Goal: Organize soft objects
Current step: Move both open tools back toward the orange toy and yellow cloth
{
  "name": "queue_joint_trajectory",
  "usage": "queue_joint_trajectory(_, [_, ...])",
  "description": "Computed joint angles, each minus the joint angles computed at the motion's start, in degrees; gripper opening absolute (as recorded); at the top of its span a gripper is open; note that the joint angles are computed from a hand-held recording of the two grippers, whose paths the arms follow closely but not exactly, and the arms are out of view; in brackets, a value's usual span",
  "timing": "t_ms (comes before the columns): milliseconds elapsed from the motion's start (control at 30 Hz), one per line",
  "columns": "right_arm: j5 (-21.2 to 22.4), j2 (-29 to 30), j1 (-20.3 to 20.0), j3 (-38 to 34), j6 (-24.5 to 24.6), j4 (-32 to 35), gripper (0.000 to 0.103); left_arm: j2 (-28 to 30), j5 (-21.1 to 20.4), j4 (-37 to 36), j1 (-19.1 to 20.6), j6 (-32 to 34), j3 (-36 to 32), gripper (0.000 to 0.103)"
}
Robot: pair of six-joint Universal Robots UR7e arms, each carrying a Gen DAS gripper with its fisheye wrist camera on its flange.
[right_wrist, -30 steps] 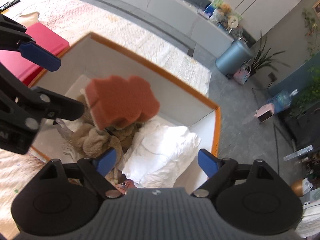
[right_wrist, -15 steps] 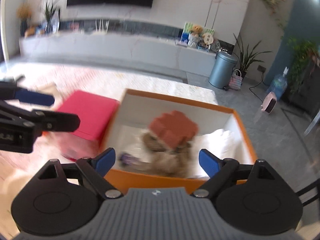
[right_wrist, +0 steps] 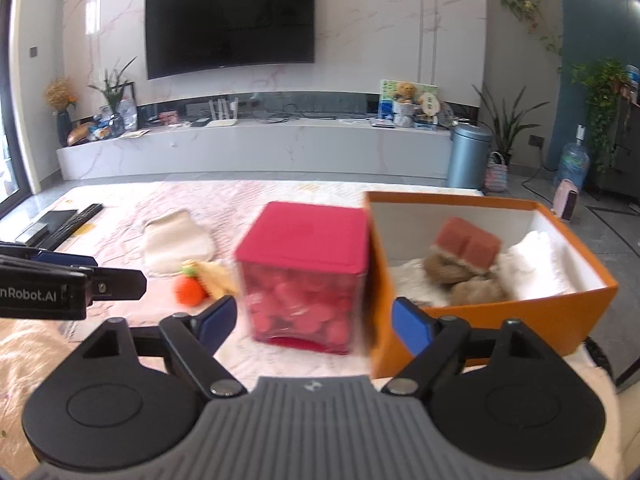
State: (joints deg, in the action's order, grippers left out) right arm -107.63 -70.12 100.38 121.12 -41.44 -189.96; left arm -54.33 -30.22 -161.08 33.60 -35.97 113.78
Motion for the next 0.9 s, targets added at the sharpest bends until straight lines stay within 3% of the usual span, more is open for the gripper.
queue_joint_trajectory(133, [0.7, 1.4, 0.9, 0.8, -2.1, 0.7, 0.066, -2.7, -0.5, -0.1, 0.9, -3.4, 3.0, 0.073])
queue_joint_trajectory(267, [1.4, 3.2, 1.6, 0.0, -4.3, 2.4, 0.048, -5.1, -0.4, -1.8, 1.4, -2.0, 6.1, 0.067])
queue_joint_trajectory(433, [1.9, 6.2, 2.8, -2.4, -6.6, 5.3, 0.034, -6.0, -0.9, -1.8, 2.7, 0.8, 6.6, 0.057])
queue_joint_trajectory(500, [2.0, 7.5, 3.1, -3.4, -7.6, 6.0, 0.030, -6.1, -1.3, -0.7, 3.7, 1.1, 6.1, 0.050])
queue_joint_trajectory(633, [1.6, 10.4, 3.6, -6.1, -11.4, 7.8, 0.027, -6.1, -3.4, -2.2, 5.9, 3.4, 5.4, 0.049])
queue_joint_trajectory(900, [-2.2, 17.9, 4.2, -12.4, -24.0, 7.9, 0.025, -3.5, -7.1, -3.0, 10.2, 10.1, 0.7, 0.048])
